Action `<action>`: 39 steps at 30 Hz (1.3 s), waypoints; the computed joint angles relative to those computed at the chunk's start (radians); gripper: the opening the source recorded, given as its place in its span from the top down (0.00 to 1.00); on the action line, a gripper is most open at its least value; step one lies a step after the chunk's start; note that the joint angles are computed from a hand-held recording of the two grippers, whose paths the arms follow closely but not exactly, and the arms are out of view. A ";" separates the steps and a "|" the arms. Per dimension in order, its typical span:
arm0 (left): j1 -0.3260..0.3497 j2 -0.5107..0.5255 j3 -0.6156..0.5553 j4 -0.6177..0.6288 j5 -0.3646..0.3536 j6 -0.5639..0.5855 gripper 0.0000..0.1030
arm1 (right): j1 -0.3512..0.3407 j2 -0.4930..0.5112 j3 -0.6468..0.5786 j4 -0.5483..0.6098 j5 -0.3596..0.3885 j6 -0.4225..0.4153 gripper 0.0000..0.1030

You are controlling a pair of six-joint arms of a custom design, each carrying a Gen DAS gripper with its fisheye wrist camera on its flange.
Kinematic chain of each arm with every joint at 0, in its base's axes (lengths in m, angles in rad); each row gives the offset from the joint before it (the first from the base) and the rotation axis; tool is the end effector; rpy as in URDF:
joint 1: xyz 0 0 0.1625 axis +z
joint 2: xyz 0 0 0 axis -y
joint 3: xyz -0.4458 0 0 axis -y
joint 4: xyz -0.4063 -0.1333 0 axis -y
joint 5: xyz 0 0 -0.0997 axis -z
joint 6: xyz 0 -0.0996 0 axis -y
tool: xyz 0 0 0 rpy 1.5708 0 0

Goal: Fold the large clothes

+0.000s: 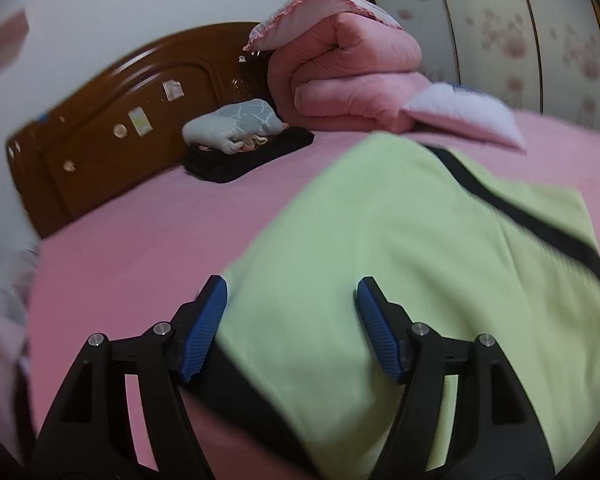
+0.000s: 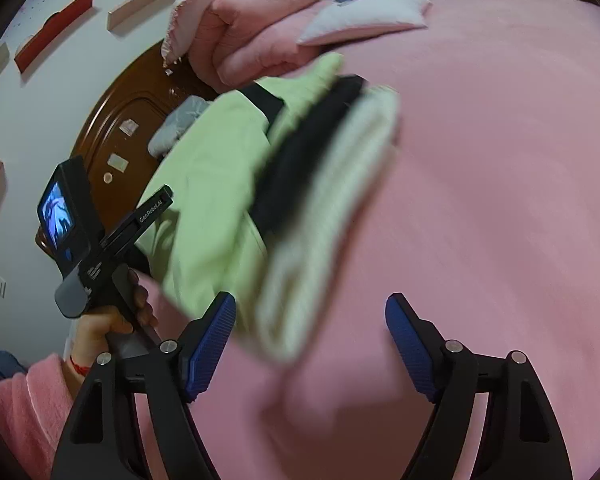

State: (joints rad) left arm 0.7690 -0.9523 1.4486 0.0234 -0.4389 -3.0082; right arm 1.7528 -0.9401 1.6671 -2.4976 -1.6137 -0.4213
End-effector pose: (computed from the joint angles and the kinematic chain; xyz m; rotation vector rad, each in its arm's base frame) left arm -0.2251 -0.5288 0.2667 -0.3914 1.4015 -1.1436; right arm 0.2507 -0.6493 0.1748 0.9031 -2.9248 0.2968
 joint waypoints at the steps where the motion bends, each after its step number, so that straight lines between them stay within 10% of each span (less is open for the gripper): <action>1: -0.016 0.001 0.022 -0.081 -0.016 0.065 0.37 | -0.012 -0.035 0.033 0.000 -0.019 -0.010 0.23; 14: -0.292 0.250 0.122 -1.083 -0.483 0.511 0.37 | -0.266 -0.530 0.287 0.156 -0.211 -0.008 0.15; 20: -0.464 0.388 0.085 -1.483 -0.519 0.719 0.38 | -0.438 -0.740 0.299 0.217 -0.347 -0.207 0.14; 28: -0.570 0.535 -0.186 -1.553 -0.485 1.135 0.38 | -0.642 -0.960 0.320 0.163 -0.351 -0.421 0.14; 32: -0.598 0.522 -0.250 -1.633 -0.517 1.286 0.38 | -0.690 -1.038 0.279 0.310 -0.372 -0.355 0.14; 39: -0.619 0.591 -0.561 -1.316 -0.545 1.384 0.38 | -0.672 -1.114 0.169 0.482 -0.360 -0.296 0.09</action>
State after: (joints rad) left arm 0.1499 -0.3610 0.8879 -1.2929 -0.9843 -1.6244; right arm 1.0811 -2.0539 1.8362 -2.0152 -1.9739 -0.7174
